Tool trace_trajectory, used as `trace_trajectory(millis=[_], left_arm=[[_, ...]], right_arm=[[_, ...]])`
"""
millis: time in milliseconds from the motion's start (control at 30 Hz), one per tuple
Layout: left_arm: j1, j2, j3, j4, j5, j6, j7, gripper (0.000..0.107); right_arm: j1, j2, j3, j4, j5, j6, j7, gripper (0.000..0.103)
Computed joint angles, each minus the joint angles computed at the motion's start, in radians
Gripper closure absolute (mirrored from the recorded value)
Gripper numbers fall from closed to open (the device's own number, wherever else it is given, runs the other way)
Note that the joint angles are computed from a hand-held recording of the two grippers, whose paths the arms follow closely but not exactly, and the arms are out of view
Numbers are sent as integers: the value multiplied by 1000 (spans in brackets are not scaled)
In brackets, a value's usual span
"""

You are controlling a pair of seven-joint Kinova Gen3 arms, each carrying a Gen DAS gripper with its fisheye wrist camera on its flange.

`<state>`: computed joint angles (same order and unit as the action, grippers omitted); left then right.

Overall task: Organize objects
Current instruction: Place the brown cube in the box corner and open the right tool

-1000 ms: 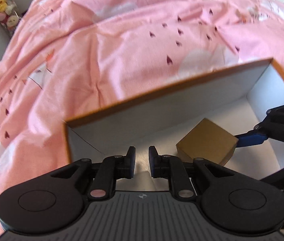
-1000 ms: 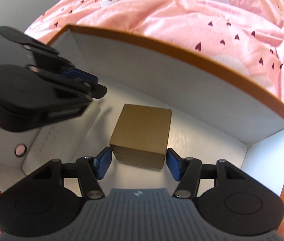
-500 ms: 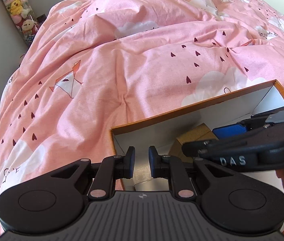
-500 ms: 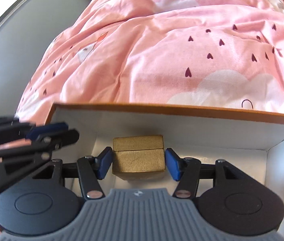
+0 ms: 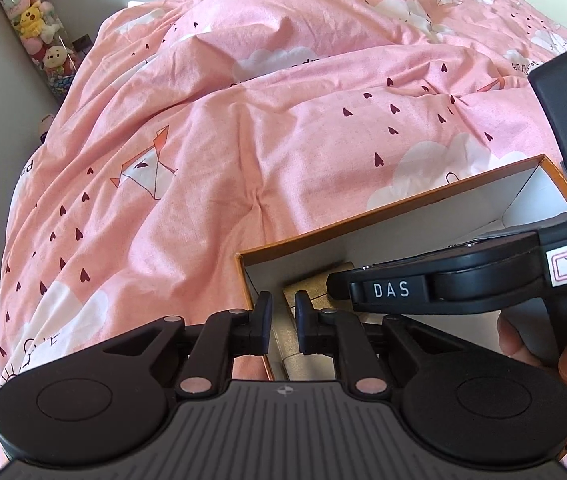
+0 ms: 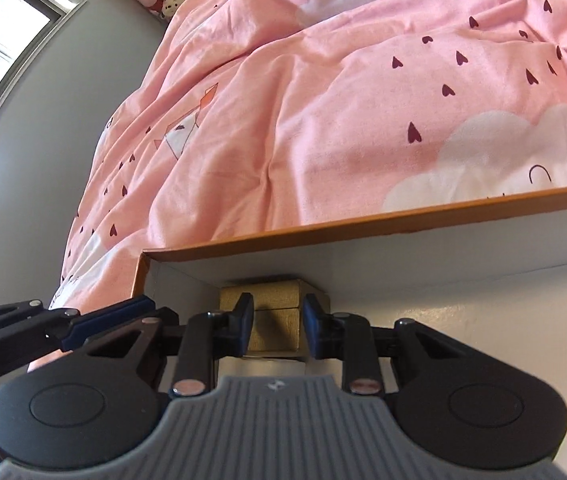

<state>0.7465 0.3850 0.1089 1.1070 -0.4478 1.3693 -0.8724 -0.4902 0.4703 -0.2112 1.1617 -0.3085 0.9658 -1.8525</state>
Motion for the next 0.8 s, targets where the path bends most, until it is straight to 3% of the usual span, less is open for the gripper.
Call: trace_trajectory(millis=[100, 167, 233, 367, 533, 800], left_arm=[[-1, -13, -2, 18, -1, -20, 18, 91], [1, -21, -2, 31, -7, -33, 36, 90], [5, -23, -1, 38, -17, -41, 51, 89], [12, -27, 3, 58, -29, -66, 82, 89], [28, -23, -1, 63, -53, -63, 126, 89], [61, -56, -4, 140, -121, -106, 302, 89]], right_arm=[[-3, -12, 6, 11, 14, -9, -1, 63], [-2, -27, 13, 31, 25, -19, -4, 63], [-5, -34, 24, 40, 43, -13, -22, 75], [-27, -3, 39, 5, 94, 53, -47, 83], [-23, 21, 10, -7, 75, 55, 0, 93], [-25, 42, -3, -19, 46, 34, 53, 95]])
